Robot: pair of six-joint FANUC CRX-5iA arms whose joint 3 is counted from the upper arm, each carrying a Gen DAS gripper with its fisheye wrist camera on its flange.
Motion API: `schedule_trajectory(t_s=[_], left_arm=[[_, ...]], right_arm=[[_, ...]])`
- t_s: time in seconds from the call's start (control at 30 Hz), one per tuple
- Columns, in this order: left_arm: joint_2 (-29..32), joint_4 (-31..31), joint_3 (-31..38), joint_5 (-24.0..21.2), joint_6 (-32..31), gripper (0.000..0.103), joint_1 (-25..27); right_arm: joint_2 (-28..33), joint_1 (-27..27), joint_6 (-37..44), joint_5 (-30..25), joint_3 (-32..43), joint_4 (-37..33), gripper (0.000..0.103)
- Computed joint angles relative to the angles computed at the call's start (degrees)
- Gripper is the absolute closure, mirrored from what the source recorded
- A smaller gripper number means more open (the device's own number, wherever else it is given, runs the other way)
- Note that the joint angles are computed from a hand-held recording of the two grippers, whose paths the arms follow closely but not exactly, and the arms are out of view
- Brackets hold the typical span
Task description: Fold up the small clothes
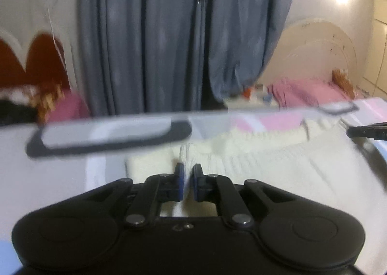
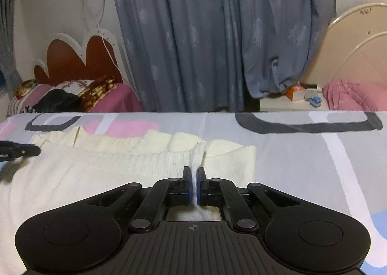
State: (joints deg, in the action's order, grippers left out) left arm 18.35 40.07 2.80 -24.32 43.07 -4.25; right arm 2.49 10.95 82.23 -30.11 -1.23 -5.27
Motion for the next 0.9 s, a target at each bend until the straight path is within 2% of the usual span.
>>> schedule_trajectory(t_s=[0.03,0.1,0.13,0.17,0.27,0.3,0.33,0.37,0.4,0.43,0.5,0.53,0.57,0.6,0.63,0.67,0.7,0.73,0.77,0.83,0.9], left_arm=[[-0.7,4.3,-1.9,2.3,-3.8,0.097,-0.6],[-1.0,8.7,-2.9,4.7,-7.3,0.097,-1.3],[-0.5,7.9,-2.0,4.7,-6.4,0.097,-1.4],[0.4,5.0,-0.3,4.1,-3.7,0.097,-1.2],[4.2,-5.9,7.0,-0.7,8.4,0.097,-0.7],[6.0,-12.5,10.8,-3.8,14.4,0.097,-0.6],[7.5,-16.5,13.4,-6.6,18.2,0.097,-0.6],[8.1,-17.5,13.8,-7.1,19.3,0.096,-0.7],[7.6,-15.9,12.2,-5.2,17.6,0.095,-0.7],[7.4,-15.9,12.1,-5.3,18.0,0.087,-0.5],[5.9,-20.0,12.4,-5.5,23.1,0.071,-0.4],[4.3,-20.4,11.0,-4.0,23.3,0.067,-0.7],[2.9,-17.9,9.0,-2.1,20.8,0.063,-1.0],[1.8,-15.2,7.5,-0.9,18.7,0.052,-1.9],[2.0,-15.4,8.3,-1.9,18.7,0.040,-2.7],[2.9,-18.6,11.0,-4.8,20.0,0.040,-4.0],[3.7,-20.3,12.8,-6.9,20.6,0.041,-5.0],[4.1,-18.9,13.2,-8.3,19.2,0.041,-6.0],[4.1,-15.0,12.0,-8.6,15.2,0.041,-6.4],[3.7,-13.1,10.3,-8.4,11.3,0.039,-7.1],[3.6,-18.0,10.3,-8.2,13.1,0.036,-6.9]], right_arm=[[-0.7,0.1,-0.4,1.8,-1.0,0.7,0.101],[-1.8,-0.1,-1.2,5.1,-2.3,1.0,0.101],[-1.9,-0.1,-2.3,6.2,-2.7,2.2,0.101],[-1.7,0.0,-3.7,6.8,-2.9,3.8,0.101],[1.0,-0.7,-4.8,3.8,0.5,2.6,0.101],[2.3,-1.0,-5.3,2.1,2.0,2.2,0.101],[4.3,-1.3,-5.8,-1.3,4.4,1.3,0.101],[5.4,-1.4,-6.4,-3.0,5.3,1.3,0.101],[5.4,-1.3,-6.6,-2.0,4.6,1.6,0.101],[5.0,-1.1,-7.4,-1.0,3.7,2.5,0.101],[4.3,-0.5,-10.2,-1.3,3.0,5.4,0.100],[3.1,0.4,-14.2,0.6,0.6,10.6,0.096],[1.6,0.9,-15.3,3.4,-1.7,12.9,0.096],[0.5,1.4,-13.5,5.1,-2.5,12.1,0.096],[0.4,1.9,-9.8,4.3,-1.1,8.4,0.096],[1.2,1.9,-3.2,1.4,2.0,1.7,0.096],[2.4,2.4,1.0,-1.4,4.7,-1.9,0.096],[3.6,3.1,4.4,-4.3,7.2,-4.8,0.096],[4.5,3.8,7.1,-6.6,9.0,-6.8,0.096],[4.8,5.5,11.1,-7.7,9.6,-8.1,0.096],[4.2,6.2,14.1,-7.5,8.7,-7.9,0.096]])
